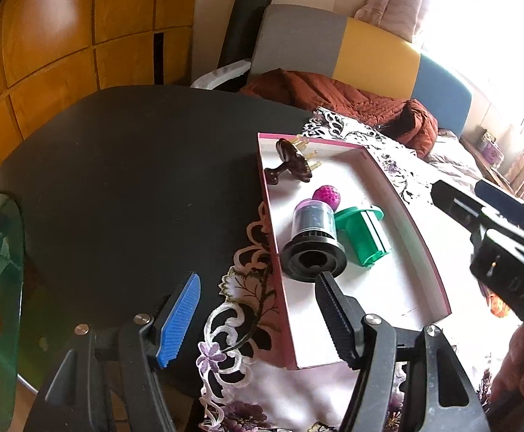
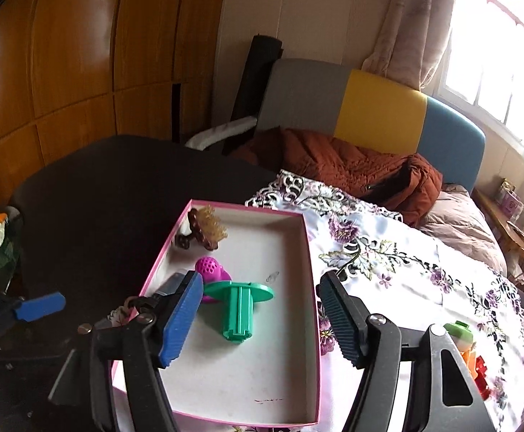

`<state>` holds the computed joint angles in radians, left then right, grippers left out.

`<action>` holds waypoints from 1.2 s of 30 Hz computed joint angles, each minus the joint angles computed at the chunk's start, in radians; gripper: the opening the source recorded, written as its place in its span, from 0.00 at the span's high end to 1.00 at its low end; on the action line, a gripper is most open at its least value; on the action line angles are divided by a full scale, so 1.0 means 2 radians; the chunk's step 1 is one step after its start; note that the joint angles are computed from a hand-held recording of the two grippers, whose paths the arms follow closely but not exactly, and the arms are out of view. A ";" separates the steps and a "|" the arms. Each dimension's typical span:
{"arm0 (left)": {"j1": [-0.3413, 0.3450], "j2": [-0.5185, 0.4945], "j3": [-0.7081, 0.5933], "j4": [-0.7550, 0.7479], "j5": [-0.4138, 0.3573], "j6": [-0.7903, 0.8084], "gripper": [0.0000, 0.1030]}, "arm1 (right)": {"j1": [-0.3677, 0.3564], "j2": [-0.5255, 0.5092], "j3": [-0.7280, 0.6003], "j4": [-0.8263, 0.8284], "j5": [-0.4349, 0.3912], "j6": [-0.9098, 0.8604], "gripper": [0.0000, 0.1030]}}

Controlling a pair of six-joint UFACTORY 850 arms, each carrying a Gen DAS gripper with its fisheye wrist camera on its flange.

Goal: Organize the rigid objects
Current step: 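Withdraw the right gripper from the tray toward the loose toys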

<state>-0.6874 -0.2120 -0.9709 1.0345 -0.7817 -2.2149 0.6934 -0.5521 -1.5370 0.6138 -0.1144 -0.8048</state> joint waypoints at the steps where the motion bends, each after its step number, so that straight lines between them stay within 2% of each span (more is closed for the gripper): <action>1: 0.000 -0.001 -0.001 -0.001 -0.001 0.002 0.35 | -0.001 0.002 0.002 0.025 0.001 -0.024 0.33; 11: -0.001 -0.008 -0.014 -0.006 -0.005 0.021 0.35 | -0.007 0.007 0.005 0.080 0.003 -0.070 0.33; 25: -0.004 -0.028 -0.047 -0.012 -0.011 0.057 0.35 | -0.025 0.004 0.001 0.098 -0.005 -0.071 0.33; 31: -0.002 -0.042 -0.071 -0.012 -0.006 0.080 0.35 | -0.039 -0.001 -0.004 0.067 -0.005 -0.037 0.32; 36: 0.000 -0.059 -0.096 -0.014 0.003 0.104 0.35 | -0.055 -0.008 -0.011 -0.029 -0.004 0.054 0.27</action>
<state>-0.6883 -0.3308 -1.1638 1.0063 -0.7762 -2.0068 0.5841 -0.5691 -1.5595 0.5563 -0.1225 -0.6965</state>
